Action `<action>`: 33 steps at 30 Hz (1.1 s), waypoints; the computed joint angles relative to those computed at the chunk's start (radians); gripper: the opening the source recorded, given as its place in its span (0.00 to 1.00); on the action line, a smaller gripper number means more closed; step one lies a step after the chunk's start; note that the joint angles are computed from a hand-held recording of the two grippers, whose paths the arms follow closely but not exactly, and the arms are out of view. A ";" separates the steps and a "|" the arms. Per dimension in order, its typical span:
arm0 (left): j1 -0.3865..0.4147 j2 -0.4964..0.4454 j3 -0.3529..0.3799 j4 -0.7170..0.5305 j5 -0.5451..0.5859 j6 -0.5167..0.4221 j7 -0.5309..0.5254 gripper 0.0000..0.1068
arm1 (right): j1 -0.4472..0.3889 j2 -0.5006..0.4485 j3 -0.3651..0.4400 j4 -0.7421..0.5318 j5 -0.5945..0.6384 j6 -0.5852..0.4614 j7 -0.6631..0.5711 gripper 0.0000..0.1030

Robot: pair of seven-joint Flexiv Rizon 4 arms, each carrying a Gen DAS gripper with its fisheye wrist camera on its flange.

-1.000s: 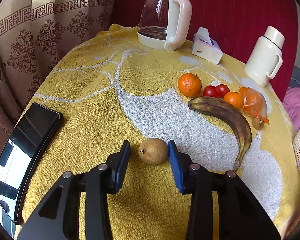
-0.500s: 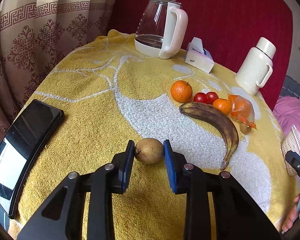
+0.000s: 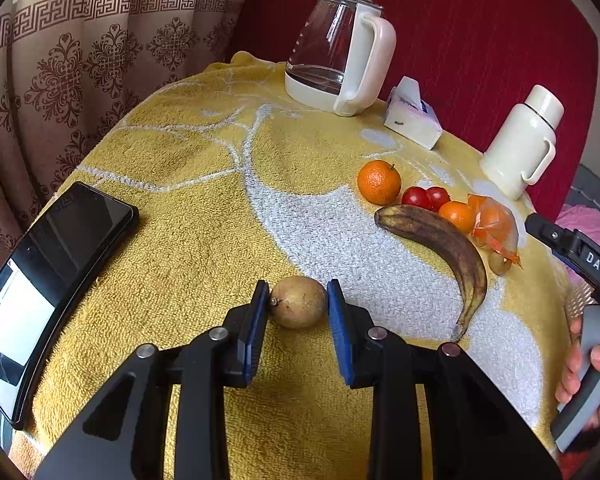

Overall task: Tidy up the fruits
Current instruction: 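Grasp the orange-filled plastic bag with the right gripper and lift it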

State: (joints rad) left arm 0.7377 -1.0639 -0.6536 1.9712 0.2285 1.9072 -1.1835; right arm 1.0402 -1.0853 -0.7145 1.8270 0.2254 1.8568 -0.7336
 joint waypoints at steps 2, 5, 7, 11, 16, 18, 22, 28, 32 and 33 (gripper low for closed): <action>-0.002 0.001 0.002 -0.002 -0.005 -0.005 -0.003 0.28 | -0.039 -0.008 0.021 -0.052 -0.029 -0.033 0.002 0.97; -0.002 0.002 0.002 -0.003 -0.009 -0.010 -0.002 0.28 | -0.088 -0.019 0.051 -0.115 -0.077 -0.073 0.021 0.97; -0.002 0.002 0.001 -0.003 -0.011 -0.014 -0.001 0.28 | -0.105 -0.033 0.051 -0.148 -0.105 -0.101 0.042 0.97; -0.001 0.001 -0.002 -0.003 -0.016 -0.020 0.003 0.28 | -0.177 -0.024 0.117 -0.192 -0.167 -0.132 0.081 0.80; -0.003 0.000 -0.001 -0.005 -0.021 -0.021 0.007 0.28 | -0.245 -0.012 0.188 -0.212 -0.227 -0.131 0.113 0.67; -0.003 0.000 -0.002 -0.005 -0.023 -0.020 0.009 0.28 | -0.249 -0.010 0.191 -0.211 -0.238 -0.128 0.116 0.61; -0.006 0.000 0.000 -0.005 -0.025 -0.020 0.010 0.28 | -0.248 0.002 0.198 -0.189 -0.244 -0.104 0.111 0.55; -0.005 0.000 -0.001 -0.004 -0.025 -0.019 0.010 0.28 | -0.211 0.022 0.173 -0.135 -0.189 -0.051 0.099 0.51; -0.005 0.001 -0.001 -0.004 -0.025 -0.019 0.010 0.28 | -0.183 0.035 0.153 -0.102 -0.136 -0.020 0.083 0.50; -0.006 0.001 0.000 -0.004 -0.025 -0.019 0.010 0.28 | -0.173 0.038 0.146 -0.092 -0.119 -0.011 0.081 0.50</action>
State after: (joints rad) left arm 0.7322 -1.0634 -0.6541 1.9669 0.2032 1.8880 -1.1736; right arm 0.8668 -1.0474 -0.5683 1.7355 0.1068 1.8455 -0.6528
